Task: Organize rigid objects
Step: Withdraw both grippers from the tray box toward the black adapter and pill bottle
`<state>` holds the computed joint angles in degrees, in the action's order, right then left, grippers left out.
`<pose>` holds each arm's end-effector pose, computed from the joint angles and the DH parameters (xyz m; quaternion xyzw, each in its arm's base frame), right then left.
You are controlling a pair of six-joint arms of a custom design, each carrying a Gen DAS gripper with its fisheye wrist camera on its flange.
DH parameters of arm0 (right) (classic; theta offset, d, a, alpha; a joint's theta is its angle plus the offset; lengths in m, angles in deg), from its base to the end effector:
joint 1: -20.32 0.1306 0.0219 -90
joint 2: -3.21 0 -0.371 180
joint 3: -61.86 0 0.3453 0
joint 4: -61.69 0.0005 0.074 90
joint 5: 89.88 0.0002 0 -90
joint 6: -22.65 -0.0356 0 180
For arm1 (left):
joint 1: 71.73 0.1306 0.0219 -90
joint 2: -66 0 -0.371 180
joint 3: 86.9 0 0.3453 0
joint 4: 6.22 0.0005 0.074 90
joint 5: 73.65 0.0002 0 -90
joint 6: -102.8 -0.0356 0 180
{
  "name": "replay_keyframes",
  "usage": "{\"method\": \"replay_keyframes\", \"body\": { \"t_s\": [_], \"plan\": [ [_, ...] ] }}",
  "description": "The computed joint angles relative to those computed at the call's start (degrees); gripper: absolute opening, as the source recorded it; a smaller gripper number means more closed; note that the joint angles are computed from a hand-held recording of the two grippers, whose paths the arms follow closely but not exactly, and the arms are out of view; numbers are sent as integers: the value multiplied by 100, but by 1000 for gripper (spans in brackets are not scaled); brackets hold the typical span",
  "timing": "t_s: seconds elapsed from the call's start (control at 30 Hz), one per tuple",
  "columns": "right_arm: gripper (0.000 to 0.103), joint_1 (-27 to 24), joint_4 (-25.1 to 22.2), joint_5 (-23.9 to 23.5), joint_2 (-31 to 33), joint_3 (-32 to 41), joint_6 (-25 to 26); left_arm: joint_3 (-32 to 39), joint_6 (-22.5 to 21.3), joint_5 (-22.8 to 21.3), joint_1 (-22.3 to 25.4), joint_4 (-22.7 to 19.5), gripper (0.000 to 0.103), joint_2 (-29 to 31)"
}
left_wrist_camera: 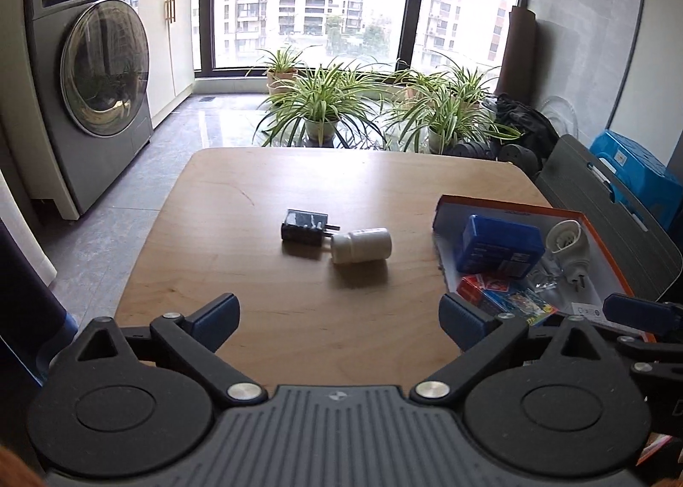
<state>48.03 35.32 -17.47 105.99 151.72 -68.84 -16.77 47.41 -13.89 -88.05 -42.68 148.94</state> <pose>0.4591 0.2527 0.3467 -0.2663 0.8549 0.2404 0.3747 0.3707 -0.0904 0.3427 -0.2335 0.8791 0.0763 0.4085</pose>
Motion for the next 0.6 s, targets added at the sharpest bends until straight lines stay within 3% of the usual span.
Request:
{"method": "replay_keyframes", "body": {
  "t_s": [0.6],
  "plan": [
    [88,387,-256,129,384,420,153,-291,-78,489,550,158,103,-192]
  ]
}}
